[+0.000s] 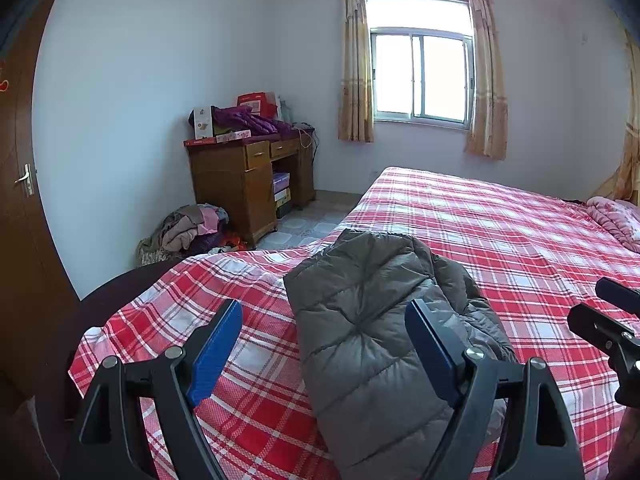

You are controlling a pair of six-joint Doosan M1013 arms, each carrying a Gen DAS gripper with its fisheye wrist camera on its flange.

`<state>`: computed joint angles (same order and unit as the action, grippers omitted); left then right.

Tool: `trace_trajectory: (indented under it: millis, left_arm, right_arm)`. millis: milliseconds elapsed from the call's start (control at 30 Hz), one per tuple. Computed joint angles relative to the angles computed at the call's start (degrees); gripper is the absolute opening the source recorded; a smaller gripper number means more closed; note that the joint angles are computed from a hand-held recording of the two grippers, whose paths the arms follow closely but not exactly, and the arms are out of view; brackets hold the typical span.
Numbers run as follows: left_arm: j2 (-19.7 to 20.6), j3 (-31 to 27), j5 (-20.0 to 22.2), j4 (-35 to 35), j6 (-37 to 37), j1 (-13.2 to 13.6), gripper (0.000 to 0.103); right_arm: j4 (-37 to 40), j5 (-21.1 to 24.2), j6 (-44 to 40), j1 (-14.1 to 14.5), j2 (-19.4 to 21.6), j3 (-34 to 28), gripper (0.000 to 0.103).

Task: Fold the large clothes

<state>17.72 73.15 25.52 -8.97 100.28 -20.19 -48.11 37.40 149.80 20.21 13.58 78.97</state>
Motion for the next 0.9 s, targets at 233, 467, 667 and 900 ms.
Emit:
trace_trajectory:
  millis: [233,467,667,900]
  left_arm:
    - [0.46,-0.92,1.82,-0.89,-0.33,0.33,0.088]
    - [-0.04,-0.16,-0.14,-2.26,1.26,0.40,0.088]
    - [-0.12,-0.08,-0.67,-1.47,0.04,0.50,0.088]
    - [0.16,-0.07,-1.29,0.69,-2.23,0.51,0.089]
  right_arm:
    - [-3.61,-0.67,2.94,0.31,-0.32,0.52,0.090]
    - [-8.12,-1.41,6.16,0.70,-0.68,0.91,0.092]
    - [-10.11,-2.12,7.27,0.92,-0.82,1.10,0.092]
    - [-9.35,-2.46,6.16,0.75,-0.77,1.26,0.093]
